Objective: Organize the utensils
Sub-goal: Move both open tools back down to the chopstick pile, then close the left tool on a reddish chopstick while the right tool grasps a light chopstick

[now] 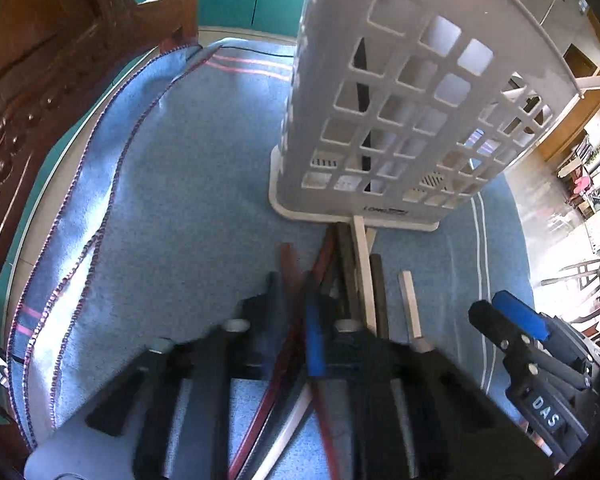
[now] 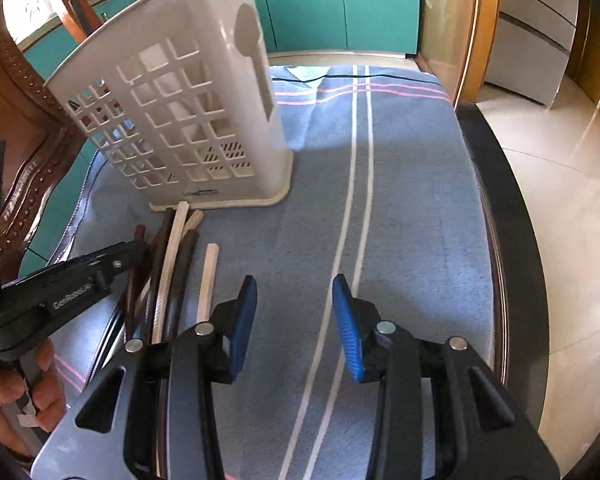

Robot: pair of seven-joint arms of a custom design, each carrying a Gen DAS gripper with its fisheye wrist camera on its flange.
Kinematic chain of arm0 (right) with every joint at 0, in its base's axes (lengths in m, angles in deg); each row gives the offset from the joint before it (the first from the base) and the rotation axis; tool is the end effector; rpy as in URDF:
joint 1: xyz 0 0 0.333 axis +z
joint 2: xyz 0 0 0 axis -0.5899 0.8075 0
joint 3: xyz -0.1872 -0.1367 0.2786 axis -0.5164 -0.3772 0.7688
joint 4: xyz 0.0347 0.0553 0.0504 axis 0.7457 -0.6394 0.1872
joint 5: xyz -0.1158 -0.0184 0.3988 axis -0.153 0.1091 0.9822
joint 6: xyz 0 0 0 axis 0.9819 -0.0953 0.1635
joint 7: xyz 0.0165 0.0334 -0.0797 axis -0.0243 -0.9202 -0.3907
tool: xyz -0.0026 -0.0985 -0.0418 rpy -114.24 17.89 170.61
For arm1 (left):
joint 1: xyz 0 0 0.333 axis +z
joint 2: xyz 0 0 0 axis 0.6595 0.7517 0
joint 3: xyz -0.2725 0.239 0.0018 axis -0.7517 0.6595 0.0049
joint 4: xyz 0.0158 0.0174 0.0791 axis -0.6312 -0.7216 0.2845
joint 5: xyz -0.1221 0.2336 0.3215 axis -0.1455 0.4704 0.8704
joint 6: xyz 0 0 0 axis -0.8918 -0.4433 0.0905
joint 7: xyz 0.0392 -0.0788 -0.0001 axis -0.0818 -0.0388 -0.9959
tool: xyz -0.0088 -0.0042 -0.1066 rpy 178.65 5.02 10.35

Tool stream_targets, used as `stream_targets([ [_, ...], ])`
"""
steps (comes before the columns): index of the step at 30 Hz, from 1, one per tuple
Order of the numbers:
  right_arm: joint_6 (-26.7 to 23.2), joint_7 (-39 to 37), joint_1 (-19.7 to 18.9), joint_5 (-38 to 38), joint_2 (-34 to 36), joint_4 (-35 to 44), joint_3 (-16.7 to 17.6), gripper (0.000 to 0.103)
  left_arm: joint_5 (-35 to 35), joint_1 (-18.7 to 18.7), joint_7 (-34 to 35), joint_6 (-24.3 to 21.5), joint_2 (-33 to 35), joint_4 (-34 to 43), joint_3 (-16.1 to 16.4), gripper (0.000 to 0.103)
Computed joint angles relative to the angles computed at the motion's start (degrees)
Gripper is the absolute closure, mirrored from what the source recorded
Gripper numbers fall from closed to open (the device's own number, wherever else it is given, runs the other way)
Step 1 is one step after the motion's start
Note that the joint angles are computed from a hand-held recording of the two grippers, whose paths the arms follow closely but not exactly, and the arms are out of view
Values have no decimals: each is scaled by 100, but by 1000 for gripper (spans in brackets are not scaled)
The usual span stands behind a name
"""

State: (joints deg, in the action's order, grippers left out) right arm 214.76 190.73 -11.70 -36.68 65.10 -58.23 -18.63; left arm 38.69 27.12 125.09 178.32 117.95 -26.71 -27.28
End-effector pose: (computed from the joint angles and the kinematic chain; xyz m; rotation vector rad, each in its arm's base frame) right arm 0.6919 0.2963 0.4421 -1.9270 1.7707 -0.3491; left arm 0.7040 -0.3035 0.4368 -2.1226 1.8949 -0.7073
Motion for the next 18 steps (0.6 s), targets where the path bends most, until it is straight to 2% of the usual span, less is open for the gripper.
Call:
stream_targets([
  [4,17,-141,-75,146,75,78,105,64,-20,43,82,36,-67,-35,-9,94],
  [12,94,-678,-99,551,253,298,321,64,462,-65,-342,334,-550,-612,216,95],
  [18,-105,-772,97,507,441,591,235,64,787,-119,-764,409,-631,-830,289,95],
])
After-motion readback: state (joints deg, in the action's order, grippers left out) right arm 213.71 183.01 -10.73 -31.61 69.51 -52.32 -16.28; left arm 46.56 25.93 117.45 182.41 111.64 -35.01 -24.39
